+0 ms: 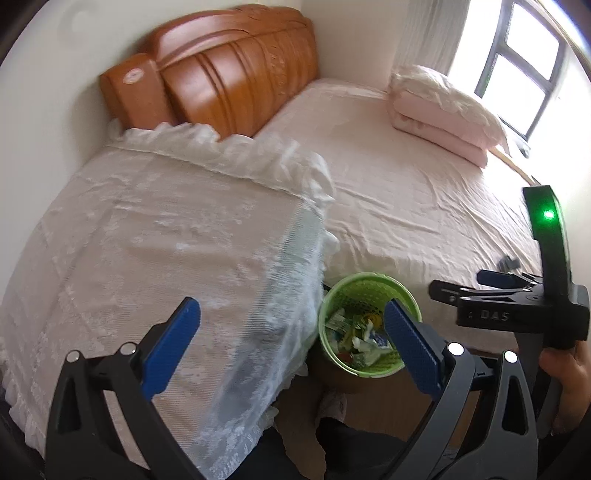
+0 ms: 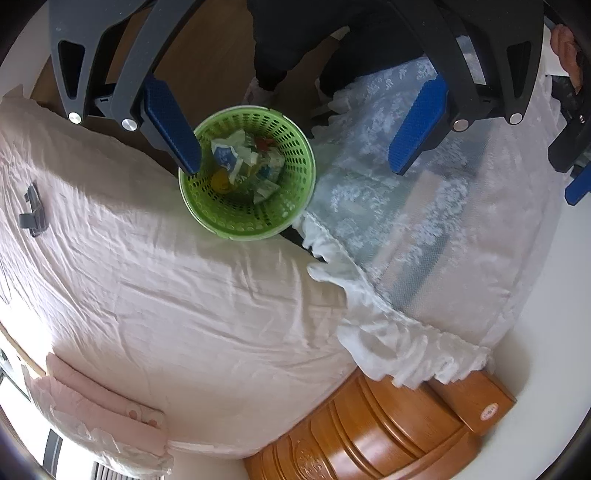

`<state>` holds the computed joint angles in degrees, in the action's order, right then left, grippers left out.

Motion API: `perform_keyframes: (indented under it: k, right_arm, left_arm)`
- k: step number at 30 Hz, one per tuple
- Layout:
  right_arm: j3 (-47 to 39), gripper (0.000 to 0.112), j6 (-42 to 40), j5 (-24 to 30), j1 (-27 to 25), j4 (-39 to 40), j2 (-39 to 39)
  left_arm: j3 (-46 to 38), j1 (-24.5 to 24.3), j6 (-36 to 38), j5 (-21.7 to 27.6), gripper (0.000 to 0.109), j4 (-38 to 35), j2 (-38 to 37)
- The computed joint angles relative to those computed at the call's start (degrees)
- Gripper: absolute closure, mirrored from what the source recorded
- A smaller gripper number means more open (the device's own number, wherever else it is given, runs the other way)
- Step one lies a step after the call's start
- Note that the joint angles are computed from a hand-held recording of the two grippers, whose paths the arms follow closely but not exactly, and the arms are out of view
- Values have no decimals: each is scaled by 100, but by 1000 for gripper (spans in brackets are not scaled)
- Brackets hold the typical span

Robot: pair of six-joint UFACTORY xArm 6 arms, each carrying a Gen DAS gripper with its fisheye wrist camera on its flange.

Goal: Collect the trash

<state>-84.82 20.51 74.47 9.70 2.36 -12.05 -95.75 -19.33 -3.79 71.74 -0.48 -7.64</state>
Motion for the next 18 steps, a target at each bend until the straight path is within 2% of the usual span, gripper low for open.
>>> perform_keyframes:
  k: [10, 18]
  right_arm:
    - [-1566, 12, -441, -392, 837, -298, 945]
    - [-3119, 12, -1150, -464, 1456, -255, 1920]
  left_arm:
    - [-158, 557, -422, -270, 13, 1037, -340]
    - [-330, 1181, -919, -213, 13, 1292, -521]
